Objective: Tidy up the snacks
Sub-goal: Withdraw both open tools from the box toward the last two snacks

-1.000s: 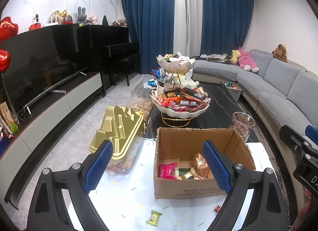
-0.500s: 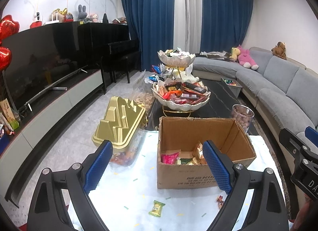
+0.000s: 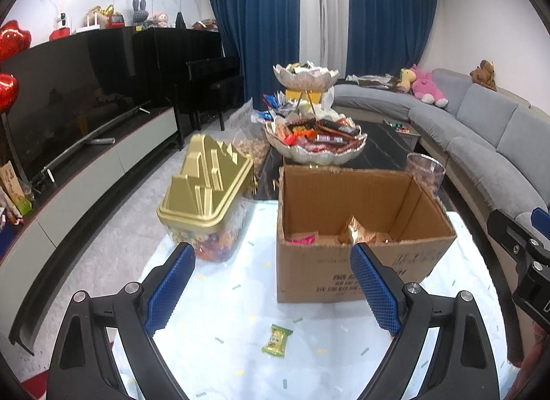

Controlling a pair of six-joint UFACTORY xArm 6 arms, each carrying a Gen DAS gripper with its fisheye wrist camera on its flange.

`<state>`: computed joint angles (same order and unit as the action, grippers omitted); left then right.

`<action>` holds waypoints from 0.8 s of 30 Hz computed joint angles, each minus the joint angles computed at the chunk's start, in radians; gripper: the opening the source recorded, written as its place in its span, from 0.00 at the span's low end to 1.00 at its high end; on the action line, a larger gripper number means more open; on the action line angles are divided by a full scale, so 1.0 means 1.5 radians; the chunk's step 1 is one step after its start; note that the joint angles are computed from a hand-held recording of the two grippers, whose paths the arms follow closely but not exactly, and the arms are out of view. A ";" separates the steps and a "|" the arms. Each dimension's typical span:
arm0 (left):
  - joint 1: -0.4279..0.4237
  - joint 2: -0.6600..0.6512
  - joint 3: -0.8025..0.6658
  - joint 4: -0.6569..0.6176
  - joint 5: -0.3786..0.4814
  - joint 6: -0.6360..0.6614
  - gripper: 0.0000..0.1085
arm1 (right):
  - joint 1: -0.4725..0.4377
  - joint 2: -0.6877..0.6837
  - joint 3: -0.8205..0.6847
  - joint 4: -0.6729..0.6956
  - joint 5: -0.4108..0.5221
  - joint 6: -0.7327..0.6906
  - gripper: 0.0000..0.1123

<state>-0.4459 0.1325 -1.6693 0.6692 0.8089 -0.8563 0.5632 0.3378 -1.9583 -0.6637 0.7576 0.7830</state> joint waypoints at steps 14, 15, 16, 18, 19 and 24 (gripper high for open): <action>0.008 -0.045 0.144 0.022 -0.068 -0.043 0.85 | 0.004 -0.040 0.133 -0.026 -0.043 0.060 0.82; 0.008 -0.047 0.152 0.025 -0.073 -0.046 0.85 | 0.004 -0.043 0.145 -0.029 -0.048 0.065 0.82; 0.008 -0.048 0.161 0.031 -0.078 -0.052 0.85 | 0.004 -0.046 0.155 -0.032 -0.052 0.068 0.82; 0.008 -0.049 0.175 0.038 -0.089 -0.050 0.85 | 0.004 -0.048 0.166 -0.036 -0.057 0.073 0.82; 0.009 -0.050 0.183 0.042 -0.098 -0.049 0.85 | 0.004 -0.050 0.174 -0.039 -0.060 0.076 0.82; 0.014 -0.054 0.211 0.062 -0.130 -0.073 0.85 | 0.000 -0.052 0.199 -0.044 -0.072 0.086 0.82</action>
<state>-0.4254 0.0512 -1.3526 0.7614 0.6135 -0.9663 0.5635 0.2602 -1.6596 -0.7292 0.6501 0.9121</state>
